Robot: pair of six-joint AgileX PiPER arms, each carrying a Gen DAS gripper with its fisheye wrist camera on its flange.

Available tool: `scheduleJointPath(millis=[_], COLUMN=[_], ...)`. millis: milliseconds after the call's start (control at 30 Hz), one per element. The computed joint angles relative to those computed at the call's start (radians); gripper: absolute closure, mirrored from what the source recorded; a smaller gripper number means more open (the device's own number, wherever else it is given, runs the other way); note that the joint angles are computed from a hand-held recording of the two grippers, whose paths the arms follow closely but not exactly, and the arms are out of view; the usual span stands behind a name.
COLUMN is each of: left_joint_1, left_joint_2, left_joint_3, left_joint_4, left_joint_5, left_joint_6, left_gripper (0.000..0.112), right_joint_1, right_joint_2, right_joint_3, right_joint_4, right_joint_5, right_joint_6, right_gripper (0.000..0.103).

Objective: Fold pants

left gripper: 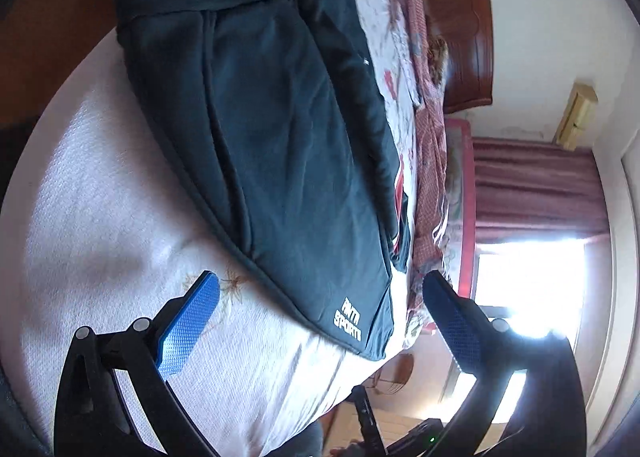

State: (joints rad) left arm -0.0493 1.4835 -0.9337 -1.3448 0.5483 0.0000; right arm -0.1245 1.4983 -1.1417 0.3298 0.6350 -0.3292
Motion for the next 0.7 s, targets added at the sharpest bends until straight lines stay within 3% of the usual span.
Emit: scheduleJointPath(millis=[167, 300, 400, 600, 700], left_joint_1=[-0.005, -0.021, -0.045, 0.007, 0.003], left_joint_2=[0.038, 0.062, 0.094, 0.130, 0.144], left_joint_3=[0.000, -0.051, -0.111, -0.128, -0.162], left_joint_4=[-0.009, 0.070, 0.203, 0.074, 0.214], left_joint_5=[-0.055, -0.109, -0.132, -0.128, -0.121], left_joint_6=[-0.072, -0.158, -0.309, -0.170, -0.289], left_gripper=[0.011, 0.011, 0.011, 0.012, 0.020], right_joint_1=[-0.005, 0.007, 0.009, 0.002, 0.004], right_joint_2=[0.010, 0.012, 0.012, 0.018, 0.023], right_joint_3=[-0.009, -0.008, -0.009, -0.012, -0.016], right_joint_4=[-0.003, -0.017, -0.017, -0.013, -0.016], right_joint_5=[0.008, 0.005, 0.003, 0.012, 0.017], right_joint_6=[0.011, 0.012, 0.012, 0.015, 0.019], right_gripper=[0.003, 0.003, 0.003, 0.003, 0.003])
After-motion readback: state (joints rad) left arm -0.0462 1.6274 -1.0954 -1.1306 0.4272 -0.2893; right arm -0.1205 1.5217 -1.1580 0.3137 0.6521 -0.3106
